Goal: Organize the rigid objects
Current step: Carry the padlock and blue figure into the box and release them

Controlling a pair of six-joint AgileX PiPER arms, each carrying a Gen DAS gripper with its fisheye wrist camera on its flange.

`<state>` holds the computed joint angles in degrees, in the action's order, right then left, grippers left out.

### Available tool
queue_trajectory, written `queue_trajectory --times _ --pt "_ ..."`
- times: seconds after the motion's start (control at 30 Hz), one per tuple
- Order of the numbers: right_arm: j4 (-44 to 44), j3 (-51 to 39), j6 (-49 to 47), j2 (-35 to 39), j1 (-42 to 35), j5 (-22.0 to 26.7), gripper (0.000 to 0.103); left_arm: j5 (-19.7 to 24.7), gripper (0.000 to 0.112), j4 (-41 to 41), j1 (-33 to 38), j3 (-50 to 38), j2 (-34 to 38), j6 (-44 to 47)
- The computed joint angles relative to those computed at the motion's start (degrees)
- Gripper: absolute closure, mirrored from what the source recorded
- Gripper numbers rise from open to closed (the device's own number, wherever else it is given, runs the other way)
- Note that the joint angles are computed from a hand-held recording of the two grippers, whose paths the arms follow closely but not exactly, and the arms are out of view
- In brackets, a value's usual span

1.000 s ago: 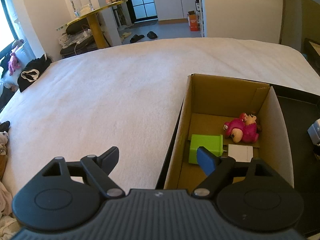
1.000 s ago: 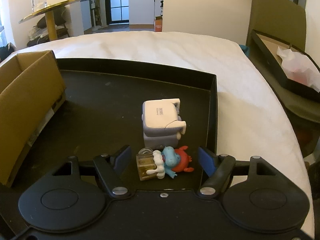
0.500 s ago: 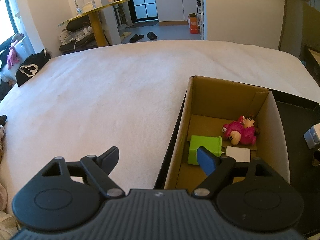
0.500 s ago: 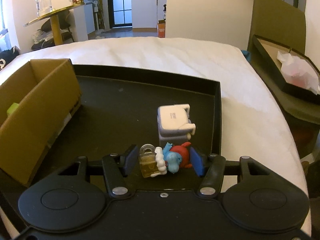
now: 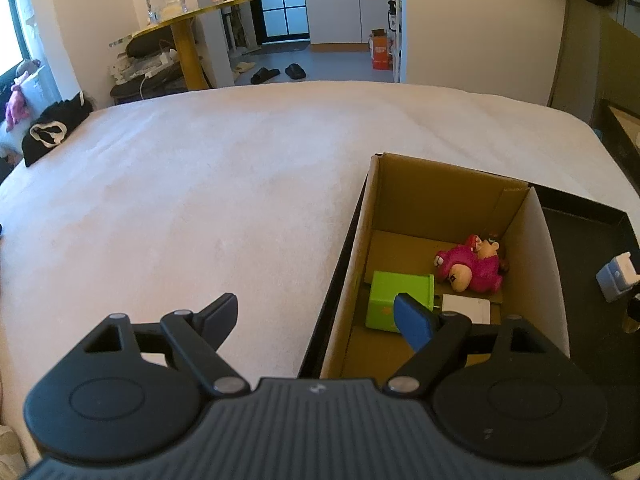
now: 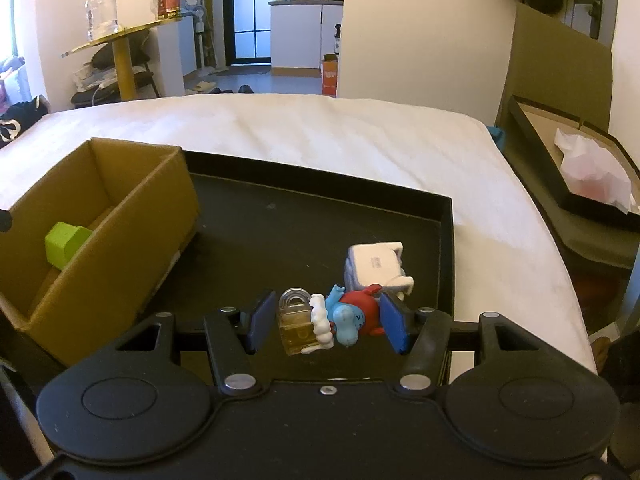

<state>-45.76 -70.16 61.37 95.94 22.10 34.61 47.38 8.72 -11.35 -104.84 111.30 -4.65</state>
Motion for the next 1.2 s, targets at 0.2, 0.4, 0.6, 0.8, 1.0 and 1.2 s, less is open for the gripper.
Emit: queue_trajectory --times 0.2,0.4,0.6,0.8,1.0,1.2 --pt "0.6 -3.2 -2.0 0.8 1.5 2.6 0.048 1.1 0.028 -3.3 1.1 -1.2 0.6 2.3" --pt "0.4 -7.1 -3.3 1.8 3.3 5.3 0.048 2.2 0.028 -6.4 2.0 -2.0 1.1 4.4" --pt "0.2 -11.7 -5.5 3.6 4.9 7.0 0.048 3.1 0.028 -7.2 2.3 -2.7 1.6 4.5" --pt "0.8 -16.5 -8.3 6.1 6.7 8.9 0.048 2.9 0.029 -8.1 2.8 -2.7 1.7 5.0" --pt "2.2 -21.9 -11.6 8.5 8.4 10.8 0.048 2.4 0.031 -6.9 2.3 -2.5 1.8 4.3" --pt "4.8 -28.4 -18.1 11.7 9.5 11.4 0.048 1.7 0.04 -8.9 2.9 -1.6 1.5 6.1"
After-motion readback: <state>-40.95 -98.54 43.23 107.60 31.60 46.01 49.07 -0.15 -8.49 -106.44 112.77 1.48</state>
